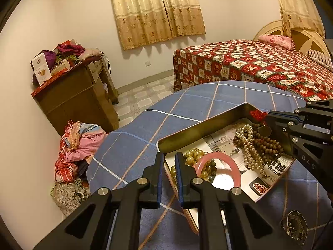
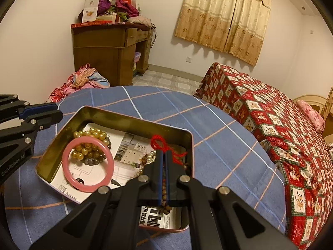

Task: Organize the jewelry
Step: 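Carry the pink bangle and red string over the tin and open both tools, then grasp the jade bangle with the right tool while the left tool grasps the silver bangle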

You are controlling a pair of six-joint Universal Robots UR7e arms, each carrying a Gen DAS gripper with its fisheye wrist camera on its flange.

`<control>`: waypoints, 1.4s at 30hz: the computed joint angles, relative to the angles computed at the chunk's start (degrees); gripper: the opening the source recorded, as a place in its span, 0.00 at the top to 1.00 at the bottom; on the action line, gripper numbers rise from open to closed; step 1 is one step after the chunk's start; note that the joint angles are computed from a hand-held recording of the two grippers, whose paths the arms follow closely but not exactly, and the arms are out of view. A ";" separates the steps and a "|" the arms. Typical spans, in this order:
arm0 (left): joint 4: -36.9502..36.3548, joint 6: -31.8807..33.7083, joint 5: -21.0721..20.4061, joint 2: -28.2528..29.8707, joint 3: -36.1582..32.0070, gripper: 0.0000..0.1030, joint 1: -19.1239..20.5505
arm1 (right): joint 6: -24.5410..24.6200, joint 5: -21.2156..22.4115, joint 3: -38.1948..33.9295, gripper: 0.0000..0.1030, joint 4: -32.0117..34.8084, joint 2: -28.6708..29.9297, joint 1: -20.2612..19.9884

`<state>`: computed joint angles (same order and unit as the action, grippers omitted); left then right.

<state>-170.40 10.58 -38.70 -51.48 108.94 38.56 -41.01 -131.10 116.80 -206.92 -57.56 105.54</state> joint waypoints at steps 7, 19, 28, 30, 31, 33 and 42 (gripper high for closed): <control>-2.27 0.35 3.24 0.75 0.39 0.32 -0.75 | 0.33 0.70 0.32 0.45 -0.19 -0.45 -0.65; -3.61 -2.19 4.05 -2.38 4.77 0.26 -3.19 | 1.76 -1.83 3.74 0.35 -3.07 -2.12 0.01; 0.54 -11.26 0.35 -7.40 13.59 0.26 -7.69 | 4.70 -8.04 13.24 0.32 -9.28 -6.63 0.52; 2.73 -14.36 -1.32 -8.48 15.16 0.26 -8.32 | 6.22 -8.15 16.20 0.32 -10.26 -8.22 -0.03; 3.56 -15.30 -2.67 -8.92 15.58 0.26 -8.41 | 6.69 -8.14 17.12 0.32 -10.51 -8.67 -0.17; 4.27 -16.14 -3.13 -8.70 15.88 0.26 -8.85 | 6.85 -8.60 19.08 0.31 -11.88 -9.54 -0.74; 4.65 -15.89 -3.85 -7.77 15.57 0.26 -10.61 | 6.89 -8.59 20.91 0.28 -13.76 -10.88 -2.61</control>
